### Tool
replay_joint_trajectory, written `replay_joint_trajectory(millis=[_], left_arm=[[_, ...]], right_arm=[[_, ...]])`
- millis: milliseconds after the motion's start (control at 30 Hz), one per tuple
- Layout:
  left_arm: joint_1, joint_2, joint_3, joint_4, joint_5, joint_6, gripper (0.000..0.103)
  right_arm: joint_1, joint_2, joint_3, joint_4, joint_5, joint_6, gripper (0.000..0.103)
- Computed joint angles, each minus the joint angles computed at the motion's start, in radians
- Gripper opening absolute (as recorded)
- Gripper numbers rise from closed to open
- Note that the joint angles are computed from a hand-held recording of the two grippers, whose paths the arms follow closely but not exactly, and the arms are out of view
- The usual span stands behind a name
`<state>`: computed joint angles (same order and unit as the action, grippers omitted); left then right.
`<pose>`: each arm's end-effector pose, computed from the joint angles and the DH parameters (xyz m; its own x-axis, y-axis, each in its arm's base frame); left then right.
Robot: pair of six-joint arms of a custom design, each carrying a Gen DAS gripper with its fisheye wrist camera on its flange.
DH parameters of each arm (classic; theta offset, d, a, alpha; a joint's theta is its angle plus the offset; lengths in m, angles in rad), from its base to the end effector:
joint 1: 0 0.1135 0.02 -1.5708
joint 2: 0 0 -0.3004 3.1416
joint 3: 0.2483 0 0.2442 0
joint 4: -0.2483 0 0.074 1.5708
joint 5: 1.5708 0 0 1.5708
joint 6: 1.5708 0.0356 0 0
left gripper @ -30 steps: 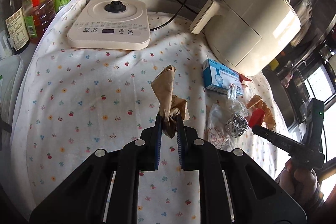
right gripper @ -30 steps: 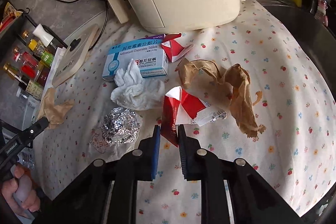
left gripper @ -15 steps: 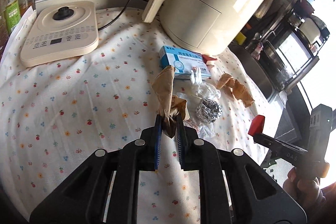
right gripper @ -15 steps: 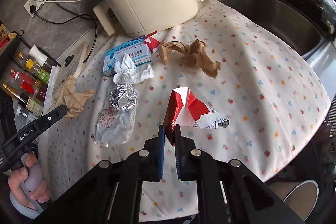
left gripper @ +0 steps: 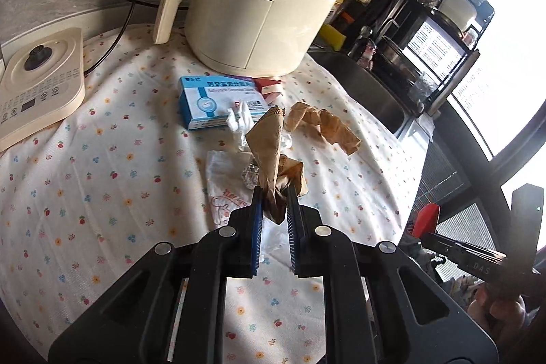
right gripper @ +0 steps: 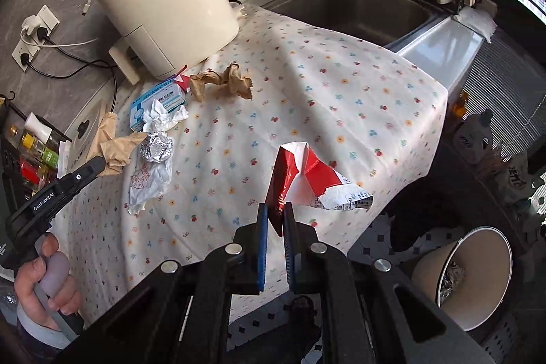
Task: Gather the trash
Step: 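Hold the brown paper in the left tool while the right tool grasps the red packet, then carry the brown paper and red packet over the white bucket with both tools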
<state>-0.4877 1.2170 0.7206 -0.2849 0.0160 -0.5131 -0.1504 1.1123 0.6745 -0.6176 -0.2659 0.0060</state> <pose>0.2033 -0.1085 0.2582 -0.7769 -0.1435 -0.6130 0.1116 0.9269 -0.3583 0.1796 -0.0178 0.2426 -0.8602 0.1362 -0.4915 0.0217 0.9726 0.2316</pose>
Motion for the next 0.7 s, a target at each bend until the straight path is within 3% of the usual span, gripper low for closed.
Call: replay_joint_trajectory(millis=[267, 367, 500, 700], left_arm=[[-0.184, 0.031, 0.046, -0.013, -0.124, -0.087, 0.014], [-0.296, 0.07, 0.076, -0.02, -0.205, -0.154, 0.014], [-0.46, 0.149, 0.131, -0.025, -0.306, -0.286, 0.014], [-0.671, 0.305, 0.273, -0.069, -0.394, -0.414, 0.014]], right_arm=[[-0.253, -0.04, 0.005, -0.095, -0.128, -0.197, 0.009], [-0.426, -0.023, 0.019, -0.16, -0.208, -0.362, 0.009], [-0.727, 0.063, 0.065, -0.285, -0.29, -0.676, 0.009], [-1.076, 0.285, 0.182, -0.392, -0.304, -1.024, 0.009]])
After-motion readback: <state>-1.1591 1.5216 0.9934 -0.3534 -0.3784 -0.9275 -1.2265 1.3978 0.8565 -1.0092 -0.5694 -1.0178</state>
